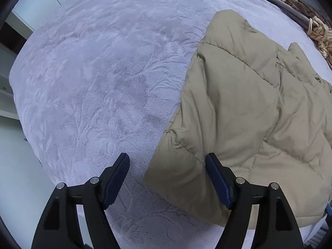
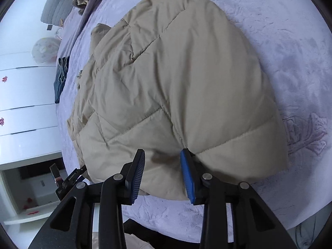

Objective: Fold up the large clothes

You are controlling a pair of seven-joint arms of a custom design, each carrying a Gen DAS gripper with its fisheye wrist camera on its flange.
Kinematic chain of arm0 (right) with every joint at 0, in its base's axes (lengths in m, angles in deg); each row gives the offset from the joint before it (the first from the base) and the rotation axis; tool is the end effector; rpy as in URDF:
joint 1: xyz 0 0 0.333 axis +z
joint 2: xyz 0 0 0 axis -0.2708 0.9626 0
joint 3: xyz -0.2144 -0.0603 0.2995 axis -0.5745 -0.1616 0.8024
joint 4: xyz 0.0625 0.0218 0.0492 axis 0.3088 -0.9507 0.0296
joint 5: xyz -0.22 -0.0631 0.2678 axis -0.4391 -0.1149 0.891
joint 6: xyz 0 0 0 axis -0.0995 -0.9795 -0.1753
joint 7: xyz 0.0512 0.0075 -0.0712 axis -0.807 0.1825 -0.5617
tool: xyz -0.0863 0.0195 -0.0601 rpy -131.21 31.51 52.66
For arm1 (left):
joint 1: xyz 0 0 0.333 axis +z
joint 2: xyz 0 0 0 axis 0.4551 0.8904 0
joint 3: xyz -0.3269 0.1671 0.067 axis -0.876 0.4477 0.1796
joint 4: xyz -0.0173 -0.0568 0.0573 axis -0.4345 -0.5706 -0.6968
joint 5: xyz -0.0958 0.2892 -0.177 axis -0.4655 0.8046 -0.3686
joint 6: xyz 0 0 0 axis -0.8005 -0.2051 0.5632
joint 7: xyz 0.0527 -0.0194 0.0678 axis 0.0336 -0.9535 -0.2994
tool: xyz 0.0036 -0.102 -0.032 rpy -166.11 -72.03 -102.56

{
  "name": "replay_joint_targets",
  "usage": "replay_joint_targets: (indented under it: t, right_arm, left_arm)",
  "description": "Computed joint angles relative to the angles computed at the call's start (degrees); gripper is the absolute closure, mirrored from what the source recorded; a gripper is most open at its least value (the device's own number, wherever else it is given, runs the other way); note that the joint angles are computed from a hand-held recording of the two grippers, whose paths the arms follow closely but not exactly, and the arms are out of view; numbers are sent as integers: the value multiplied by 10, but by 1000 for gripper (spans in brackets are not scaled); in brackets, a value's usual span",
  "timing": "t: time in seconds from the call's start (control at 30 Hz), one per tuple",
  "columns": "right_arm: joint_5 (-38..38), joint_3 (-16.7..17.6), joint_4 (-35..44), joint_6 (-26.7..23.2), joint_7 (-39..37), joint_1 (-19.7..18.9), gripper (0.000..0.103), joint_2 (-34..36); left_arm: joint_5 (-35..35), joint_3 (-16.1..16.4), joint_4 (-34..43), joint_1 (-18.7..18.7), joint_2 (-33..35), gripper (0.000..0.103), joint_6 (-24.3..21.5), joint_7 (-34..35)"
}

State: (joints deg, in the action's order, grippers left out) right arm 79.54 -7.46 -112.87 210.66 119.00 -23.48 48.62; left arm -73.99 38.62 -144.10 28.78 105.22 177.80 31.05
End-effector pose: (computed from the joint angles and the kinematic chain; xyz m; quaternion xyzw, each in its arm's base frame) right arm 0.5389 -0.0961 0.3936 -0.4009 0.8569 0.2057 0.2503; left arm 0.6626 -0.0388 0.4139 -0.7476 0.6595 -0.0119 0.0780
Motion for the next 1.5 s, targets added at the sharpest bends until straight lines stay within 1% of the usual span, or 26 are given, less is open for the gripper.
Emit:
replay_joint_targets:
  t: [0.1, 0.17, 0.23, 0.37, 0.4, 0.43, 0.5, 0.67, 0.73, 0.8, 0.87, 0.97, 1.1, 1.17, 1.33, 1.43, 1.5]
  right_arm:
    - [-16, 1, -10, 14, 10, 10, 61, -23]
    - [-13, 5, -7, 28, 19, 19, 58, -30]
    - [-16, 13, -4, 50, 43, 36, 54, -39]
    - [-20, 30, 5, 95, 94, 72, 51, -37]
    - [-20, 34, 5, 102, 104, 80, 49, -38]
    - [-17, 37, 3, 107, 111, 86, 47, -40]
    - [-21, 42, 2, 118, 132, 100, 43, -45]
    - [-47, 49, 10, 131, 181, 124, 42, -37]
    - [-72, 49, 19, 134, 207, 133, 37, -30]
    - [-92, 51, 31, 139, 226, 140, 25, -22]
    - [-105, 54, 43, 141, 239, 146, 22, -14]
    - [-122, 57, 59, 134, 255, 150, 20, -3]
    - [-134, 62, 81, 122, 266, 154, 20, 14]
    - [-139, 62, 88, 115, 270, 154, 20, 19]
    - [-145, 64, 109, 101, 280, 154, 20, 35]
    - [-150, 64, 117, 90, 285, 153, 20, 42]
    - [-151, 64, 120, 86, 286, 152, 20, 47]
  left_arm:
    - [-20, -14, -2, 11, -15, 26, 4, 36]
    - [-39, -23, 7, 16, -19, 26, -2, 67]
    - [-58, -31, 26, 19, -12, 26, -14, 100]
    - [-88, -44, 62, 23, 2, 25, -26, 175]
    - [-98, -47, 72, 25, 7, 9, -30, 194]
    - [-105, -49, 80, 25, 10, 0, -33, 207]
    - [-115, -51, 87, 24, 9, 0, -31, 229]
    - [-149, -54, 118, 30, 21, 0, -48, 276]
    - [-164, -52, 140, 33, 34, 0, -70, 274]
    - [-163, -45, 150, 32, 46, 0, -75, 271]
    - [-137, -34, 149, 25, 52, 0, -67, 269]
    - [-121, -31, 140, 25, 51, 0, -60, 275]
    - [-134, -34, 146, 37, 61, 0, -72, 276]
    - [-150, -40, 159, 48, 71, 0, -92, 283]
    - [-174, -47, 172, 63, 84, 0, -104, 304]
    - [-204, -59, 210, 80, 109, 0, -133, 330]
    - [-230, -69, 255, 94, 137, 0, -171, 349]
